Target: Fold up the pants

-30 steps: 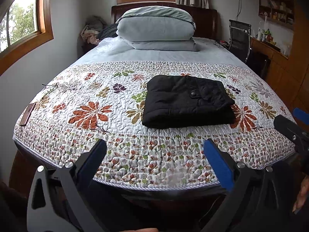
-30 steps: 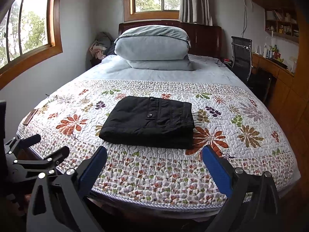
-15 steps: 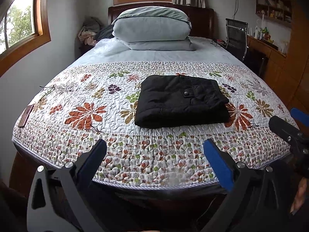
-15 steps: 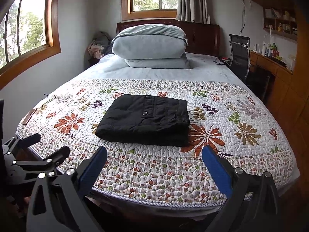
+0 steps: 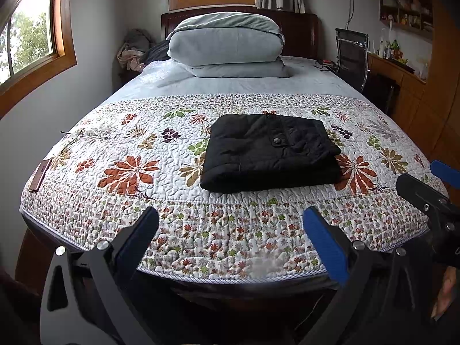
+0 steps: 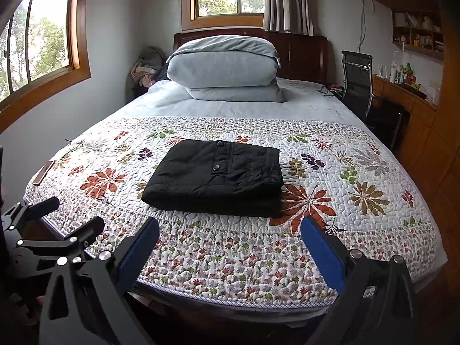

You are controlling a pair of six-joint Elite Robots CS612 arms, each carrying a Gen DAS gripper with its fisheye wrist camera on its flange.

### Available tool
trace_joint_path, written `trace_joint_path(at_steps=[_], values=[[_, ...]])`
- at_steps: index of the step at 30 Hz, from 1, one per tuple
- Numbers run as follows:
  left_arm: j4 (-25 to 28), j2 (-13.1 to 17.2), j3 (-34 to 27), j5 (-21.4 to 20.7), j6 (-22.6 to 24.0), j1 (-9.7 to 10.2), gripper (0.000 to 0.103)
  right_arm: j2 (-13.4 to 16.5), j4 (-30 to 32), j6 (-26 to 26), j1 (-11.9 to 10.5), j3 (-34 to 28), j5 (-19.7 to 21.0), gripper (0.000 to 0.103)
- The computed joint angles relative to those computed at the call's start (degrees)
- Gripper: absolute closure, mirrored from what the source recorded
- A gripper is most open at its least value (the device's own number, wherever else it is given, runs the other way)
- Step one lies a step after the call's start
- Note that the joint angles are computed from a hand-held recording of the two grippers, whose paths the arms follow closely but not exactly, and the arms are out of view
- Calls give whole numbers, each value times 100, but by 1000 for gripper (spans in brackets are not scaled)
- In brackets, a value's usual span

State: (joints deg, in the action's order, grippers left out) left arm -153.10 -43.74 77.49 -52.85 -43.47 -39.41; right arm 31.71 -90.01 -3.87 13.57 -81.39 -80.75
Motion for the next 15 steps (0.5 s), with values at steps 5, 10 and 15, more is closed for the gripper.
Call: trace_joint_path(at_steps=[5,10,15], values=[[60,-2,5,202,-67,-33,3,4,-14,10,0,-3,-2,4],[28,-16,23,269,-57,-43,3,8,-16,20,-1,-11,2,4],[-17,-15,25,258,-27,-45,3,9,-21,17,0,-11,-2,4]])
